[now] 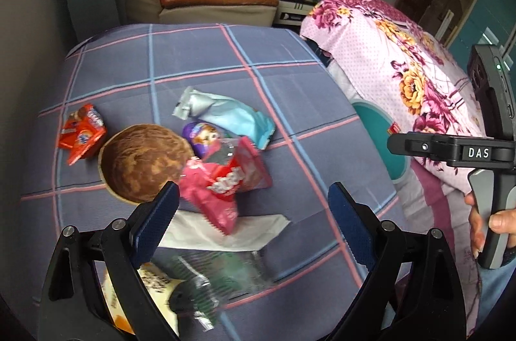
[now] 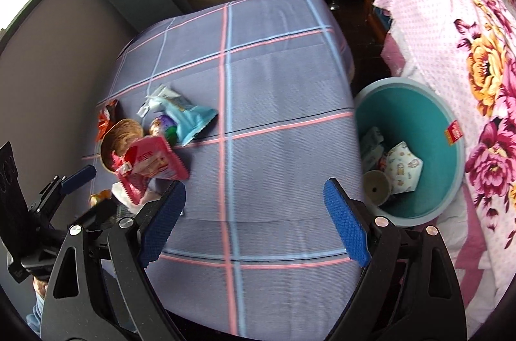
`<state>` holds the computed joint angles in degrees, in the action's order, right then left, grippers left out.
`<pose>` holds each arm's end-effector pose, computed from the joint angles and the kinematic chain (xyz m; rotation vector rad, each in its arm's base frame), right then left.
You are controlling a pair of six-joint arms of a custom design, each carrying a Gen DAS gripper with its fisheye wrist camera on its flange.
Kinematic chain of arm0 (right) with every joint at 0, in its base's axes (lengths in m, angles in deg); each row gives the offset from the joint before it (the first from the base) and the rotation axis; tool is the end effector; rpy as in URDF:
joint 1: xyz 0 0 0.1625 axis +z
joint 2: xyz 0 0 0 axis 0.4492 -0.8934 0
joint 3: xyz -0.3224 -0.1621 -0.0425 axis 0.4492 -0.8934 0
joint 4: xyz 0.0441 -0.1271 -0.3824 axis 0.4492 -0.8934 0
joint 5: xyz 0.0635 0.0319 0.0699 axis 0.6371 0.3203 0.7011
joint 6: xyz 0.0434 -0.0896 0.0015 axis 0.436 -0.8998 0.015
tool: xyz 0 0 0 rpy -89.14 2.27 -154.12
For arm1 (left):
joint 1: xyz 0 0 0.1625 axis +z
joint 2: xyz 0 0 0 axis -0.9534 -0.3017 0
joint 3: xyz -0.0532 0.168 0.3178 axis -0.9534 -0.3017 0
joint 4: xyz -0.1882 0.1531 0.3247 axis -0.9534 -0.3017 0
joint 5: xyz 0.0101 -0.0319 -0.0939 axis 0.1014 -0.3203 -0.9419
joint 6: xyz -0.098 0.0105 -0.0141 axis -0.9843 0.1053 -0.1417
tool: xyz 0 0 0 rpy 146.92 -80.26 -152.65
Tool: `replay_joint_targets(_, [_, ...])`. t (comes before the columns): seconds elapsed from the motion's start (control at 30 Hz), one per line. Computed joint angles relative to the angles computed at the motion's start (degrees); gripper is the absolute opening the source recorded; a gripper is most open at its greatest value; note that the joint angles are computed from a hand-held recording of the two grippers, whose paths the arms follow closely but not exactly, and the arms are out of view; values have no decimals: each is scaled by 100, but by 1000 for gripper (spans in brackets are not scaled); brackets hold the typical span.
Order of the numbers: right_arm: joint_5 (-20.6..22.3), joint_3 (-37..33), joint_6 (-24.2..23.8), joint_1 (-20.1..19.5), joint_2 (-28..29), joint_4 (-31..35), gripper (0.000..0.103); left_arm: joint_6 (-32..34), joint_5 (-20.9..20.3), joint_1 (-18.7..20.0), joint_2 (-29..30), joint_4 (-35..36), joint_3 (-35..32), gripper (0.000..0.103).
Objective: Collect trash
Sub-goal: 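Move both grippers back to the table and grasp the brown coconut bowl with the left gripper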
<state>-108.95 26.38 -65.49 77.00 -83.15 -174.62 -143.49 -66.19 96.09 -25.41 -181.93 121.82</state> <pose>0.2205 -0.4866 0.2401 0.7251 -2.6862 0.1497 -0.2710 -0.3459 0.1869 0.0133 2.3657 -0.8532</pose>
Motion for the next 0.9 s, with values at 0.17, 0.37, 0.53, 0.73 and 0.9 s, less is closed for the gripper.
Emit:
replay_joint_targets(0.17, [-120, 40, 187, 260, 300, 52, 84, -930, 40, -66, -983, 1231, 357, 93])
replay_joint_targets(0.37, [-84, -183, 429, 652, 876, 124, 84, -1598, 96, 158, -1978, 1910, 706, 93])
replay_joint_targets(0.53, [-123, -481, 567, 922, 1385, 98, 84, -1399, 169, 496, -2173, 1727, 813, 93])
replay_joint_targets(0.73, [-380, -742, 732, 963, 1870, 101, 84, -984, 154, 788, -2010, 1420, 861, 93])
replay_joint_targets(0.9, [-433, -724, 828, 836, 2005, 182, 84, -633, 126, 975, -1879, 1153, 917, 93])
